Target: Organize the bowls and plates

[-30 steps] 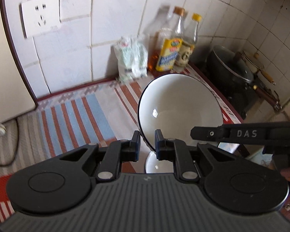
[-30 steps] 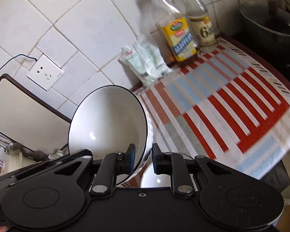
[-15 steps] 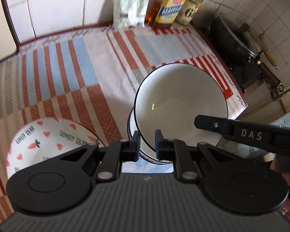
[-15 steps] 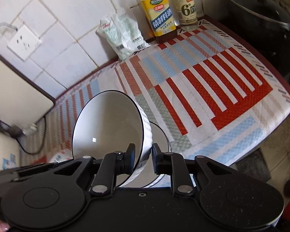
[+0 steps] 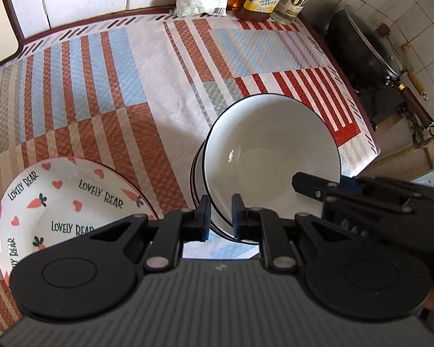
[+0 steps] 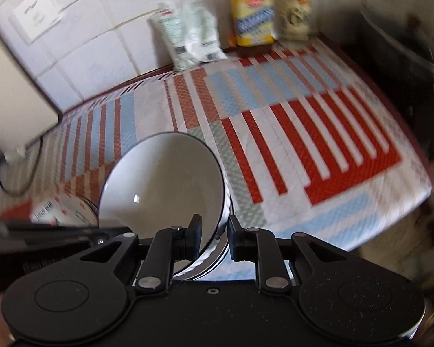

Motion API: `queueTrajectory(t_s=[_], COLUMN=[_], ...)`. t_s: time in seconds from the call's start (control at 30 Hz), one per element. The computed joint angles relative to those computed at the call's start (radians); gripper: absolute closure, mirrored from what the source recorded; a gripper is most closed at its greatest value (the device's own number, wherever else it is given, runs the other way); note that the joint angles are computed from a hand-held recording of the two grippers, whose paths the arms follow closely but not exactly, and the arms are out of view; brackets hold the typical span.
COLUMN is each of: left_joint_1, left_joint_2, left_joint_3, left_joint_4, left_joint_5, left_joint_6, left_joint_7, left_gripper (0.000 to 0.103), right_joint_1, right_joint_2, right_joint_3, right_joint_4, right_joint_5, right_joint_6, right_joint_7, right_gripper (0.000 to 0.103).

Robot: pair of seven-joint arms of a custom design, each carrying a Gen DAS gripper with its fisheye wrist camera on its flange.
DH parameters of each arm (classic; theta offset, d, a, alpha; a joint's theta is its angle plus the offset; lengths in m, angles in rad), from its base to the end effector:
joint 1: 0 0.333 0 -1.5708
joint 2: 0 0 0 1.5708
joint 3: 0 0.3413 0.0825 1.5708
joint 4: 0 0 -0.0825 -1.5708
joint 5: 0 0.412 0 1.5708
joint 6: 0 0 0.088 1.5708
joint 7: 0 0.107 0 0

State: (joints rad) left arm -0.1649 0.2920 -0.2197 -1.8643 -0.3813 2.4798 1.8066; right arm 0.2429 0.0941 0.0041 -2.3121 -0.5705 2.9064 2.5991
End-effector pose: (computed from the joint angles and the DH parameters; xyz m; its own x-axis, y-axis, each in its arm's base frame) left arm 0.6377 -0.2449 0.4078 -0.3647 -0.8819 0.2987 -0.9049 0.2601 -0.3369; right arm 0.5478 0.1719 0.3567 -0.2172 -0.9667 -0.1356 -0.8247 0.2560 -0.5044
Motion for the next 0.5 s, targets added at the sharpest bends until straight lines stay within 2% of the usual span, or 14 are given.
queueTrajectory(t_s=[0.03, 0.1, 0.3, 0.37, 0.5], left_joint_1=[-0.003, -0.009, -0.015, -0.016, -0.005], left_joint_2=[0.006, 0.012, 0.020, 0.020, 0.021], left_joint_3=[0.003, 0.006, 0.013, 0.016, 0.008], left_joint_4=[0.010, 0.018, 0.033, 0.035, 0.032], left_joint_5=[0.007, 0.022, 0.048, 0.075, 0.060], left_joint_6=[-0.012, -0.012, -0.015, -0.022, -0.018], left_joint_7=[-0.014, -0.022, -0.058, -0.054, -0.023], left_gripper=[0.090, 0.090, 0.085, 0.084, 0.086], right_joint_1=[0.010, 0.014, 0.009, -0.008, -0.001], right_joint_2=[0.006, 0.017, 0.018, 0.018, 0.031], right_joint_3=[-0.002, 0.005, -0.001, 0.005, -0.019], right_joint_4=[0.020, 0.046, 0.044, 0.024, 0.010], right_joint_5=[-0.043, -0.047, -0.044, 0.009, -0.017], right_joint_6=[-0.038, -0.087, -0.089, -0.022, 0.049], right_joint_7=[-0.005, -0.032, -0.020, -0.055, 0.001], right_gripper=[0.081, 0.081, 0.080, 0.075, 0.075])
